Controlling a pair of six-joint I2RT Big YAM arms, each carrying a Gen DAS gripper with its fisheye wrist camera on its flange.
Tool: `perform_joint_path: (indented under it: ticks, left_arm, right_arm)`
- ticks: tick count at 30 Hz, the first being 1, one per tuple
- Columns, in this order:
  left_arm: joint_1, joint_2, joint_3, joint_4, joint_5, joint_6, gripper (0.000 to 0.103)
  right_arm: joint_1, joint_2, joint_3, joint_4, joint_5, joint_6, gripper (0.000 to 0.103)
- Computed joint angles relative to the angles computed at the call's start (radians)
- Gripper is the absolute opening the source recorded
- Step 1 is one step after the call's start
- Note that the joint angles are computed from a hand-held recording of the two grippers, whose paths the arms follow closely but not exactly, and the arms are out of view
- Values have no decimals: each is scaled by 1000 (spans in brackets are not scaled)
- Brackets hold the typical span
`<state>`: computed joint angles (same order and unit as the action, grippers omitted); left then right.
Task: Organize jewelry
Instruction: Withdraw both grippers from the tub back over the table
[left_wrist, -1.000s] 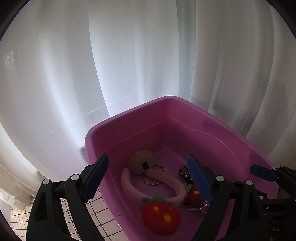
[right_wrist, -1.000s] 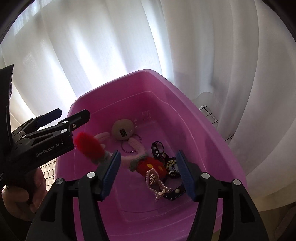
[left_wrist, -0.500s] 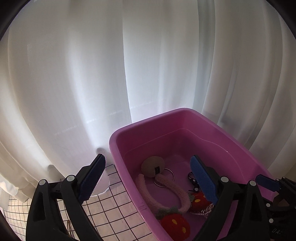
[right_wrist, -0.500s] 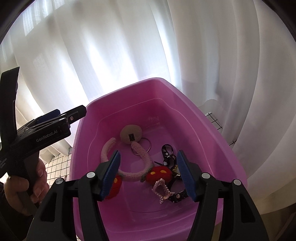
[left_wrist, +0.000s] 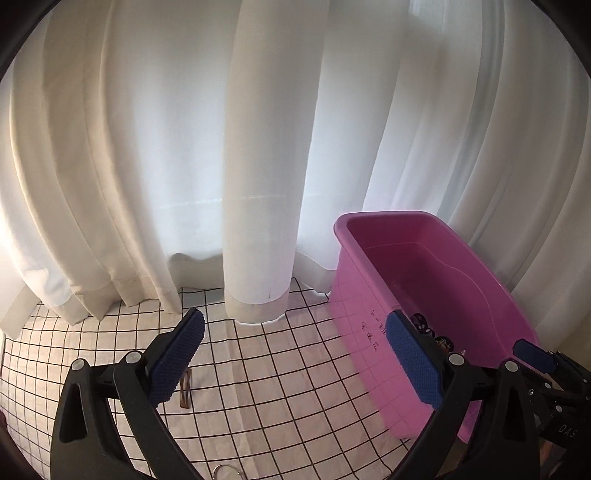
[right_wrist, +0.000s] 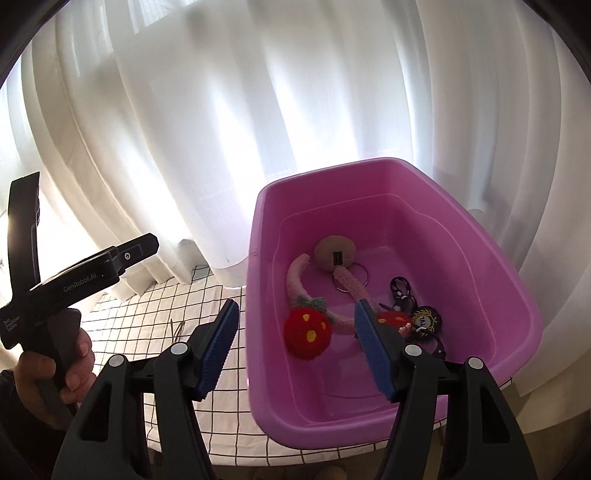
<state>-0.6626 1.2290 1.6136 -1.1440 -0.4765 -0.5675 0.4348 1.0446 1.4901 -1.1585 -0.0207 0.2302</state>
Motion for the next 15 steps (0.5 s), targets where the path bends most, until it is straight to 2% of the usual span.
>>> perform_joint_path:
  ticks: [4,9,15]
  left_arm:
    - [95,-123,-109,-41,13,-6,97]
    - [238,-228,-221,-75,30,44,97]
    - [383,-272,-342,-18,149,158,97]
  right_arm:
    - [119,17,21,10,24,26,64]
    - [260,59,26,19,30,71,65]
    - [375,120,-21,21,62,166,65]
